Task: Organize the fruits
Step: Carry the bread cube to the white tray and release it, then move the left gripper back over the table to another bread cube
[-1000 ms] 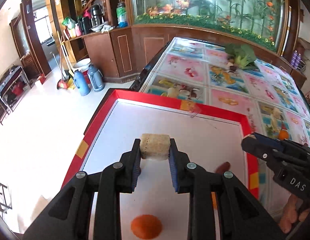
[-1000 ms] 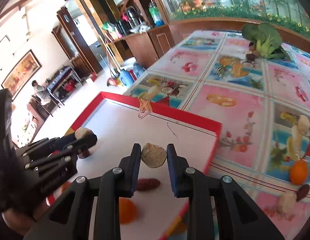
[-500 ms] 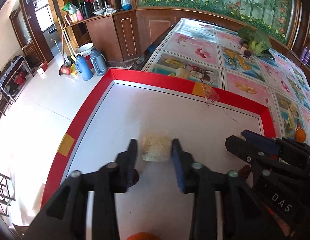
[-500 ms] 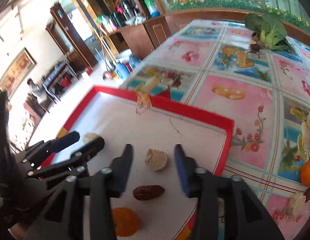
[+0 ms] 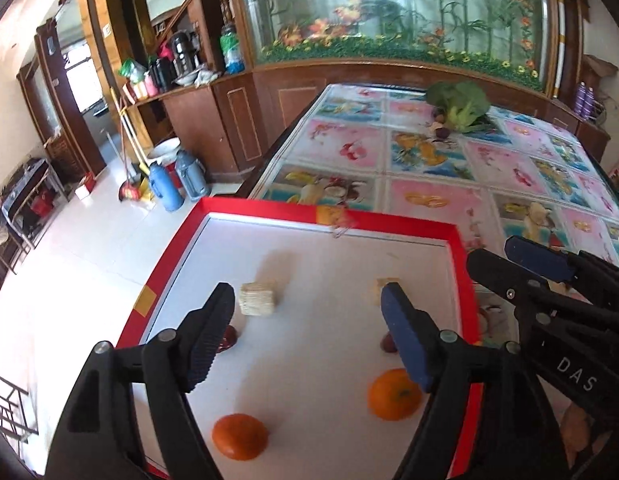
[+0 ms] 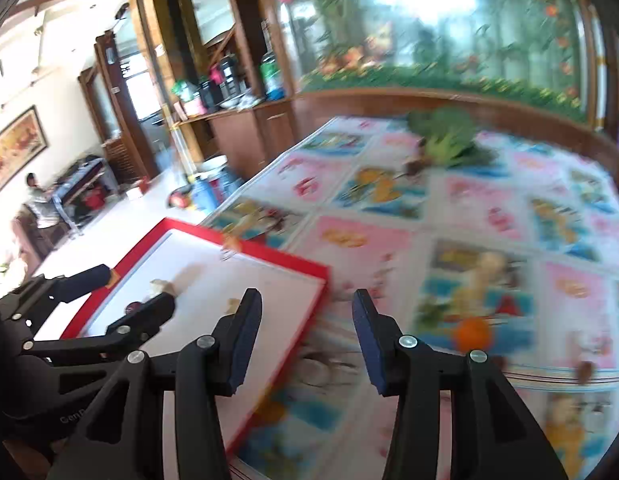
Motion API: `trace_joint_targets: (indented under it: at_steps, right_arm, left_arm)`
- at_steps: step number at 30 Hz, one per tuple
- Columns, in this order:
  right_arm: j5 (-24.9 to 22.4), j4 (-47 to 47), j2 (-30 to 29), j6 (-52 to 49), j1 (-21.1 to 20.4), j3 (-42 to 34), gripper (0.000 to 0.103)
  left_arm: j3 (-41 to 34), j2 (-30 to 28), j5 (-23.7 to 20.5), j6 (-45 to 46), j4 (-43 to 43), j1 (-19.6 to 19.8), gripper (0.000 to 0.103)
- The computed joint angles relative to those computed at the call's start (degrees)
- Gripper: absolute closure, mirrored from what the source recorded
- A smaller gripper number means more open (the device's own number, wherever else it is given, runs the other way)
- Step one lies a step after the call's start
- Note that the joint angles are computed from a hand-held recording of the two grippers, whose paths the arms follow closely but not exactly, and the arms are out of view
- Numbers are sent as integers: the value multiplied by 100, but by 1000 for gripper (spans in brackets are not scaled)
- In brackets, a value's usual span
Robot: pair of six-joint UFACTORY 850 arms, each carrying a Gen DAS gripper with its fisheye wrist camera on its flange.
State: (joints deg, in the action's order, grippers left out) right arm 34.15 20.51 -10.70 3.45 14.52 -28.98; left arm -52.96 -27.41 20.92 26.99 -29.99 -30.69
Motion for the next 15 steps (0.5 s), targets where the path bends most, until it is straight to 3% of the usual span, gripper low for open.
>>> trace_joint_targets:
  at_steps: [4,15]
  right_arm:
    - [183,1208,545,-1076,132,364,49]
    - [516,1839,1729,-1498,89,1266,45]
  left_arm:
    - [265,283,313,96,-63,-218,23]
    - [761,882,951,540,-494,-817,18]
